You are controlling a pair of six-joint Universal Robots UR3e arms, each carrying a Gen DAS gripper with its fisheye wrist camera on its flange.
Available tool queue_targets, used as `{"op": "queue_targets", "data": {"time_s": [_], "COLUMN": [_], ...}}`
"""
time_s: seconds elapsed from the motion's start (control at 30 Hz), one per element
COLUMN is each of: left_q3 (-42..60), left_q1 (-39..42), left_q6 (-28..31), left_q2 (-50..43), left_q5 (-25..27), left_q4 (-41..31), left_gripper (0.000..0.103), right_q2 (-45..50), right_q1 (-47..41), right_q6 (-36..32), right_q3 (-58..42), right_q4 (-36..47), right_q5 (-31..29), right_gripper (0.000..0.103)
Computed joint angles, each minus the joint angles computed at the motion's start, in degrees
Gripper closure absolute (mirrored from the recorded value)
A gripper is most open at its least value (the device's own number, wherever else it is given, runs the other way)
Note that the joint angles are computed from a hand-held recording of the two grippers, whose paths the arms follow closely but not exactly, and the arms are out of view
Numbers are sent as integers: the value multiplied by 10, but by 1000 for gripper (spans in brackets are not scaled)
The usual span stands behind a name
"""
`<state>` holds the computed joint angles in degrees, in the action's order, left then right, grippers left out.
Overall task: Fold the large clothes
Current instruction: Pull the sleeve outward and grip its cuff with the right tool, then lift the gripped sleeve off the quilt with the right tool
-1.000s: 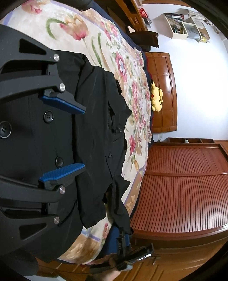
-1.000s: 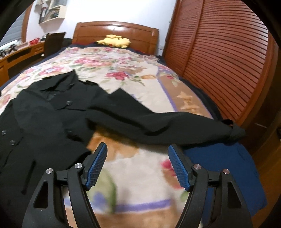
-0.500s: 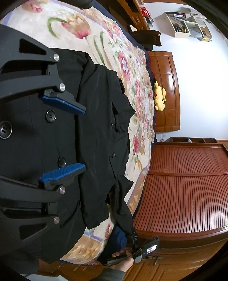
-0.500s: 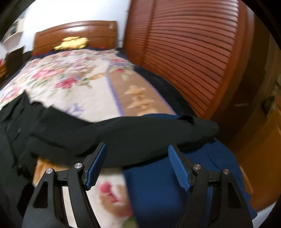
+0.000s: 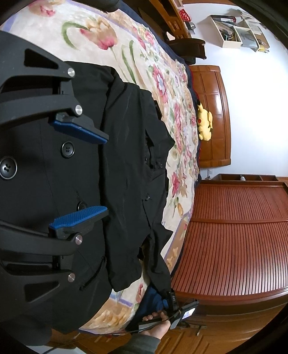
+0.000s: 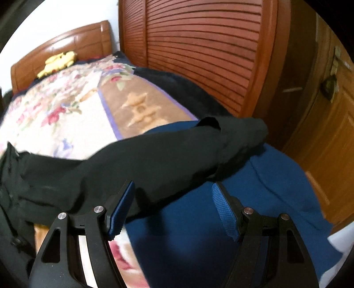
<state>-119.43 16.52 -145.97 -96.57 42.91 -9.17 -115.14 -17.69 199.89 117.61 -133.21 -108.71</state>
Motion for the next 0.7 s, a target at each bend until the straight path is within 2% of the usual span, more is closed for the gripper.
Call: {"op": "queue_targets", "data": {"time_s": [0.13,0.23,0.33,0.37,0.4,0.5,0.7], "left_q3": [-1,-2,1,3,4,3,-1], "left_q1": [0,0,1,3,4,7,9], "left_q6": [-1,0,0,1,1,3,4], "left_q2": [-2,-4,-7,-7,-7,-5,0], "left_q5": [0,1,0,-1,-2,-5,-6], "left_q4": [3,5,2,-2,-4,-8,-3], "left_gripper": [45,45,45,45,45,45,45], "right_q2": [20,44,71,76,81,88,109], "right_q1": [-3,15,35,39,43,76,149], "right_q6": [7,10,7,4,1,-13,-10], "right_q3": [-8,-15,-26,-29,-32,-44,-111], "right_q4": [2,1,4,1,-2,-10,4], "right_q5": [7,-14,-38,-41,-43,-69,-126], "right_gripper": [30,43,70,86,94,98,100]}}
